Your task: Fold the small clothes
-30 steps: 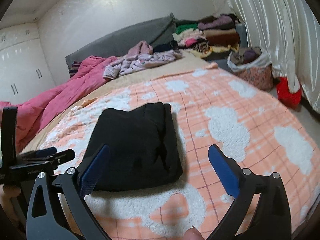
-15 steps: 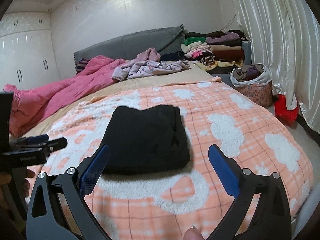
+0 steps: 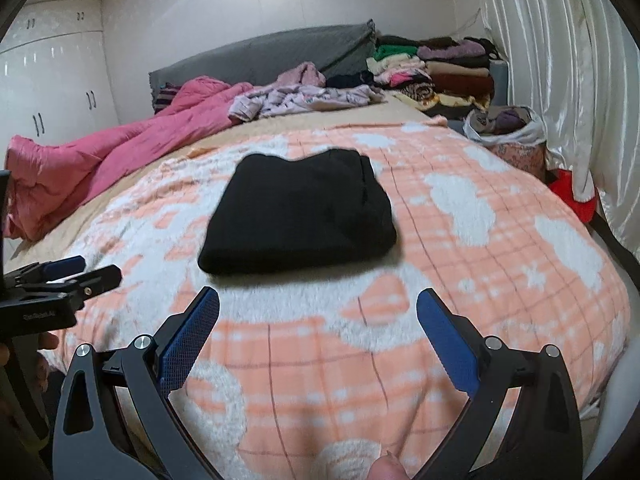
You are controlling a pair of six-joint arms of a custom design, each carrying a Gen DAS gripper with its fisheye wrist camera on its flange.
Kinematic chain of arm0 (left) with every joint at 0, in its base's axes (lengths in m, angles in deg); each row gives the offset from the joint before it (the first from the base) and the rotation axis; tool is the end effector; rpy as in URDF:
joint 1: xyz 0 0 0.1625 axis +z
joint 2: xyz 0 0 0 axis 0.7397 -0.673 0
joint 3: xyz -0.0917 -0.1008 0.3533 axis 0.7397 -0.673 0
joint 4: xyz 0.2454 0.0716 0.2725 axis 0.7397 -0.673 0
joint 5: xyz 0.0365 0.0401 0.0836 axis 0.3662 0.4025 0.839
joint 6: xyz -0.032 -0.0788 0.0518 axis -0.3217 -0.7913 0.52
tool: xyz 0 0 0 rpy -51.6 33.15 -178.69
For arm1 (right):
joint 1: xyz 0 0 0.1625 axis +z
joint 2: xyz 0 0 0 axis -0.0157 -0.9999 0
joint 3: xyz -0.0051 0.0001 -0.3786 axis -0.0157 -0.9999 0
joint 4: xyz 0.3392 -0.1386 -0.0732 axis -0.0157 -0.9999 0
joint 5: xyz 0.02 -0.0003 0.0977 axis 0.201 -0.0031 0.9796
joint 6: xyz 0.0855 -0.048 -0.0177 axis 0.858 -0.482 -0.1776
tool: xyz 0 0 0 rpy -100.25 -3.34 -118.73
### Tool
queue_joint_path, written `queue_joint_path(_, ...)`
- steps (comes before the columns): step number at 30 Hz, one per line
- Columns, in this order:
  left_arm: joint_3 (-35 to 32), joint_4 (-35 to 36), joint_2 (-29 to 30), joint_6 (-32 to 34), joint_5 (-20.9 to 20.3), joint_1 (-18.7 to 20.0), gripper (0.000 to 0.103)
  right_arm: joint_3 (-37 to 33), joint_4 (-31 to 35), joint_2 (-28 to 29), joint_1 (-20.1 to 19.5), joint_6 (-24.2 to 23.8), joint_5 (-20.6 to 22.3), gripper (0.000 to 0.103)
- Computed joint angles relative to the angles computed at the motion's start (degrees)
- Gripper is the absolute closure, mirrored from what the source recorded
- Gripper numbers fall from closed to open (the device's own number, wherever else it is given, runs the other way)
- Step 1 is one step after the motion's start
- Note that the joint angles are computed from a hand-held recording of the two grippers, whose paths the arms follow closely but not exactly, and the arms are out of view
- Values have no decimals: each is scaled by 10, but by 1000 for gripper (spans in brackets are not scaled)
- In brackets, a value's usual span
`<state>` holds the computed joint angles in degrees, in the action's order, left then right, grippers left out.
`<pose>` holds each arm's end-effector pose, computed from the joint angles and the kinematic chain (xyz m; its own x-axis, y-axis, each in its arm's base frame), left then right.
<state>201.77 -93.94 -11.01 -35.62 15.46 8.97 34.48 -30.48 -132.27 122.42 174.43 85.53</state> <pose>-0.0394 -0.4003 0.1955 -0.6782 0.4497 -0.5812 0.6924 0.6560 -0.3005 0.2363 -0.2915 -0.0179 -0.7724 0.2364 0.5895 -0.3845 0.5648 -0.7302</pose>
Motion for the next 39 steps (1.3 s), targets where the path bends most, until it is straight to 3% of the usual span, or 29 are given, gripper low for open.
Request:
queue_joint_path(7, 19, -12, -4, -10, -9, 9, 10, 8, 4, 16, -6, 32, 10, 4)
queue_joint_path(39, 23, -8, -10, -21, 14, 3, 10, 16, -8, 15, -9, 27, 3, 4)
